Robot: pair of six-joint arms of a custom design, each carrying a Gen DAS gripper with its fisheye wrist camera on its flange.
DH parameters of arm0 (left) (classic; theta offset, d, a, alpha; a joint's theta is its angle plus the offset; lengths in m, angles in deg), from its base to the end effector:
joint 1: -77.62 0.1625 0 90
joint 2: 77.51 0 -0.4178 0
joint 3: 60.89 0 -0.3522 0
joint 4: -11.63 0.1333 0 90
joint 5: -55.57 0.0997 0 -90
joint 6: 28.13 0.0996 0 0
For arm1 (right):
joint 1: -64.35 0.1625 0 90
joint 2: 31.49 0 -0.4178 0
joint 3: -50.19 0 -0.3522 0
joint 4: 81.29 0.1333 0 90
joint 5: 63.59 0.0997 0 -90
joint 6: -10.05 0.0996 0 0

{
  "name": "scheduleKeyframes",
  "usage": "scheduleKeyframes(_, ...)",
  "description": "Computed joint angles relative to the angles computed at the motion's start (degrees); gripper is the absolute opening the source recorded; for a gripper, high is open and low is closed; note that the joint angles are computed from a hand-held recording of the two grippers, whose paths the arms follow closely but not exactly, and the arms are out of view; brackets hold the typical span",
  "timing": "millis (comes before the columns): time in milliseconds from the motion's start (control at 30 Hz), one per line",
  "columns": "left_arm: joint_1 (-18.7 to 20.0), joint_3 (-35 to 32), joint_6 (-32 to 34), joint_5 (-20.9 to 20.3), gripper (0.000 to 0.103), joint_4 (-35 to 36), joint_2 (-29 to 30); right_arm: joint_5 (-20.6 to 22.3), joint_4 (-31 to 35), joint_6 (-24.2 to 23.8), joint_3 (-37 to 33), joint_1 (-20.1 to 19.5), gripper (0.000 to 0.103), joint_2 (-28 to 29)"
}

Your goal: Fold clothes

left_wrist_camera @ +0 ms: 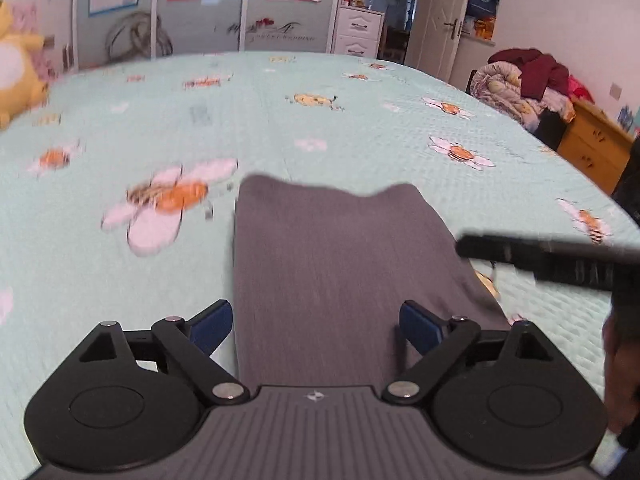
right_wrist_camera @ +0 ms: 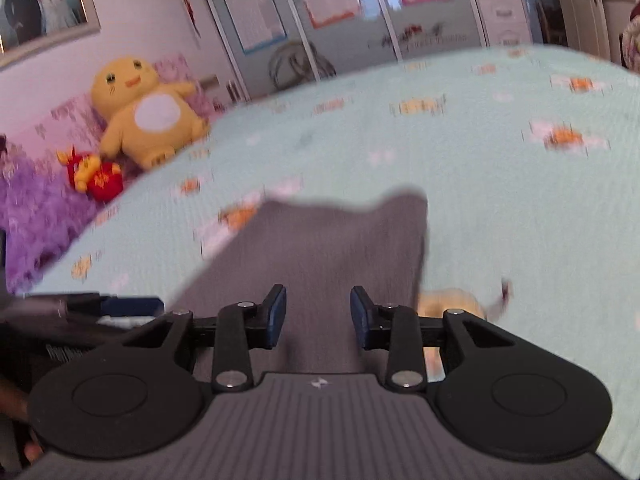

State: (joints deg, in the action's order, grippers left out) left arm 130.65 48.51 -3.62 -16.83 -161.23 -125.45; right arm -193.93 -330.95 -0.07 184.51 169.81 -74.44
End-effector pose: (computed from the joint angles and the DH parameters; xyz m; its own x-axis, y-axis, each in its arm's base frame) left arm -0.2156 -0.5582 0.1113 -0.5210 0.7500 -0.4075 0.8529 0.4756 -0.2152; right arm 0.1742 -0.3718 0.1596 -0.8637 0.3080 0.3990 -0.2543 0.4171 -0.8725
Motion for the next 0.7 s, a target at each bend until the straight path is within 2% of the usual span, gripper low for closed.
scheduleKeyframes(67, 0.32, -2.64, -0.14, 0.72, 0.093, 1.22, 2.49, 0.51, 4.02, -1.91, -3.44, -1.25, 0.036, -2.02)
scheduleKeyframes(133, 1.07, -4.60, -0.76, 0.97, 0.098, 3.17, 4.35, 1.70, 8.58, -2.36, -6.61, -4.11, 0.036, -3.25)
scheduleKeyframes(233, 2.74, -5.39, -4.58, -1.48, 0.100, 5.59, 3.85, 3.40, 15.99, 2.53, -7.55, -9.83, 0.036, -4.99)
scheduleKeyframes(300, 2.62, -4.79, -4.10, -2.15, 0.096, 4.52, 3.15, 7.36, 15.56, 4.50, -5.43, -12.75, 0.030, -5.70)
scheduleKeyframes(367, 1.89, -3.55, -1.69, -1.81, 0.095, 1.29, 2.97, 7.93, 12.61, 4.94, -4.46, -12.15, 0.031, -5.90)
scheduleKeyframes(467, 1.04, -2.80, 0.96, 0.29, 0.100, -1.17, 4.61, 8.55, 10.40, 1.19, -6.13, -10.42, 0.033, -5.55)
scheduleKeyframes(533, 1.56, -3.63, -1.22, 0.36, 0.101, 0.48, 4.82, 7.56, 11.36, -0.90, -8.30, -9.65, 0.041, -5.25)
scheduleKeyframes(567, 1.77, -4.29, -3.93, -0.05, 0.099, 3.15, 3.99, 5.38, 15.26, 0.66, -9.17, -10.20, 0.049, -5.73)
scheduleKeyframes(633, 1.40, -3.62, -5.07, -0.48, 0.092, 5.20, 1.59, 1.30, 22.69, 4.07, -11.05, -11.32, 0.047, -6.35)
scheduleKeyframes(667, 0.79, -2.32, -4.18, 0.19, 0.092, 4.89, 0.17, -0.14, 23.40, 6.72, -10.40, -11.06, 0.045, -6.89)
scheduleKeyframes(700, 0.19, -0.89, -3.37, 1.03, 0.093, 4.67, -1.17, 0.17, 21.70, 8.06, -8.78, -10.21, 0.047, -7.47)
